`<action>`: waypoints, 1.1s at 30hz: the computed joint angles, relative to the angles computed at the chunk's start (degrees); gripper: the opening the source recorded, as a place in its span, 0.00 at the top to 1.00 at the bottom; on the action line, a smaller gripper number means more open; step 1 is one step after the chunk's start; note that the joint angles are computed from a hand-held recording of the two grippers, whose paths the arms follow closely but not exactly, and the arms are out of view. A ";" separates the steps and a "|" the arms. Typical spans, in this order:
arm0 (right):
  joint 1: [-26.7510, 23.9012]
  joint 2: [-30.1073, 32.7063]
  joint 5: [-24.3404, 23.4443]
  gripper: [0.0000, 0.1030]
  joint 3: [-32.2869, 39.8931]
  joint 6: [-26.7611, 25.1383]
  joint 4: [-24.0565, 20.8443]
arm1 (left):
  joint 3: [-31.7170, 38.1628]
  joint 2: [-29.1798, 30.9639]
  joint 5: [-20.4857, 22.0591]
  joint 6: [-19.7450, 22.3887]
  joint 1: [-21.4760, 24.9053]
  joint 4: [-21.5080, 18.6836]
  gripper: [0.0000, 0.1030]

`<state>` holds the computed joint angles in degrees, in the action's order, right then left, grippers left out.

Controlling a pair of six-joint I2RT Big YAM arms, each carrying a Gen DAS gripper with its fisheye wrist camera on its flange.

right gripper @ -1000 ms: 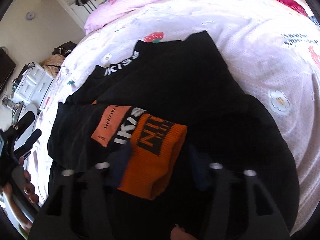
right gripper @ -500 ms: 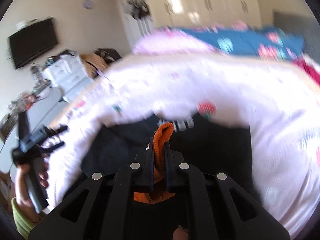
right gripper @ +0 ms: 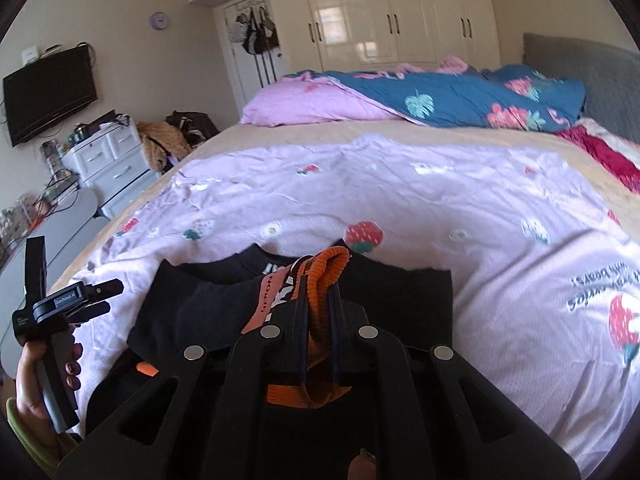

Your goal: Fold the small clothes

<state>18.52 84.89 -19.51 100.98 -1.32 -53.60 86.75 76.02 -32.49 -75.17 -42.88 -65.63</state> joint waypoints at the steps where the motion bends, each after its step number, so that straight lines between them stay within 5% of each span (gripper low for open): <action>1: 0.22 0.05 0.40 0.93 -0.37 0.35 0.03 | 0.09 0.47 0.66 0.48 0.23 0.23 0.09; 14: -0.16 1.53 4.40 0.91 -2.20 0.36 -1.03 | -1.20 2.90 5.24 1.51 2.57 2.49 0.14; 17: -0.37 2.10 6.50 0.89 -2.03 0.44 -1.86 | -1.35 3.24 6.28 1.85 2.77 3.02 0.28; 21: -0.90 1.96 7.09 0.73 -2.57 1.26 -1.44 | -0.67 4.12 6.84 2.75 2.64 2.72 0.46; 24: -0.59 1.83 6.44 0.72 -2.85 0.75 -1.63 | 0.03 4.92 6.27 3.29 2.31 2.06 0.86; 33: 4.99 1.32 6.39 0.66 -5.35 -4.93 -2.97 | 0.74 4.25 4.49 4.29 1.92 0.25 0.96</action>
